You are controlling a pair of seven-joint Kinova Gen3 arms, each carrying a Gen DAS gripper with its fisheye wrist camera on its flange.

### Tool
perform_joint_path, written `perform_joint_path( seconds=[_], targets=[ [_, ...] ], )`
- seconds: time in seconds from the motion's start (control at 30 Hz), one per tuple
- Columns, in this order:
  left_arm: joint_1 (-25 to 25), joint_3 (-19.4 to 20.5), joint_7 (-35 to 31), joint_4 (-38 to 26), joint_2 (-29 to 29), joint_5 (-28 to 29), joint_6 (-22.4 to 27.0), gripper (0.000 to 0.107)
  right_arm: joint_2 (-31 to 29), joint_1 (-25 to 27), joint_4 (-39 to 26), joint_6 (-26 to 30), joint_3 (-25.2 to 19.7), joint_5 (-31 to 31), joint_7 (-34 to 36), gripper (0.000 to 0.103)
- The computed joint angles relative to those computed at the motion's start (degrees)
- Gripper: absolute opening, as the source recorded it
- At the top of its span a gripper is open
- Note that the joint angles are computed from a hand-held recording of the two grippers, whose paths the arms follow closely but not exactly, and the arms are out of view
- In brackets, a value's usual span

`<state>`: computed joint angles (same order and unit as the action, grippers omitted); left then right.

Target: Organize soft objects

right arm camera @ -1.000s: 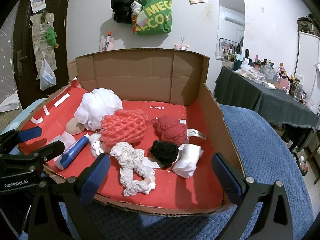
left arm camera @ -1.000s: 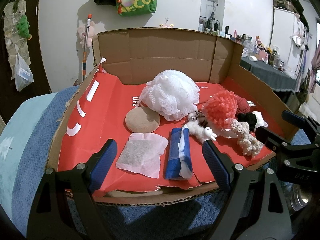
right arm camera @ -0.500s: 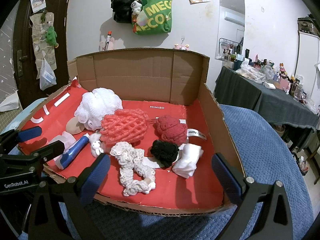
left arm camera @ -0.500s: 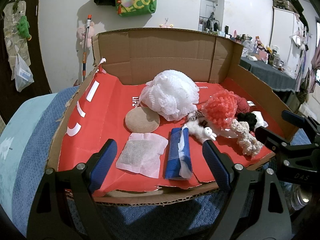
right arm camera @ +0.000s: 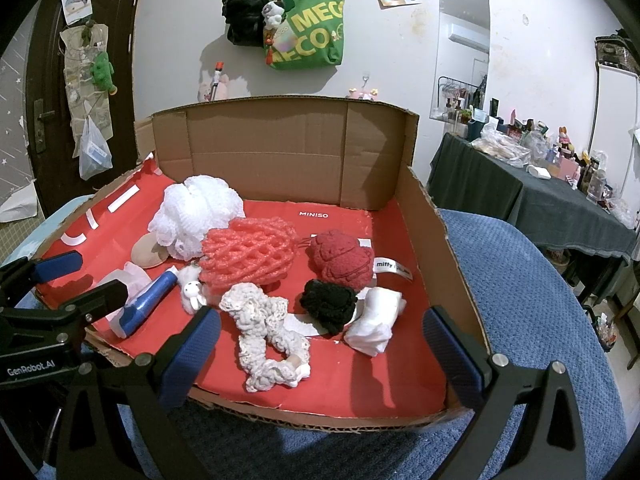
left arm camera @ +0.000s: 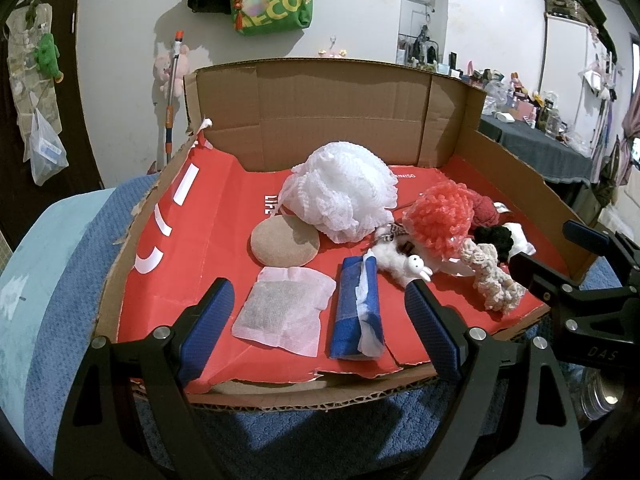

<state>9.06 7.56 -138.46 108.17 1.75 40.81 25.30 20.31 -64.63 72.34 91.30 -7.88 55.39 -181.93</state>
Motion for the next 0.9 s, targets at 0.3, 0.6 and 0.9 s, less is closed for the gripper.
perform_joint_path(
  seconds=[0.3,0.6,0.9],
  targets=[
    [0.02,-0.03,-0.14,0.09,-0.04,0.11,-0.03,0.087,-0.08,-0.05,0.22,0.06,-0.02,0.0,0.0,0.103],
    [0.06,-0.08,-0.31,0.2,-0.12,0.27,-0.08,0.087,-0.05,-0.04,0.17,0.15,0.0,-0.03,0.05,0.103],
    [0.07,-0.07,-0.43,0.22,-0.11,0.38,-0.16,0.087,-0.01,0.0,0.1,0.18,0.02,-0.07,0.12,0.103]
  ],
)
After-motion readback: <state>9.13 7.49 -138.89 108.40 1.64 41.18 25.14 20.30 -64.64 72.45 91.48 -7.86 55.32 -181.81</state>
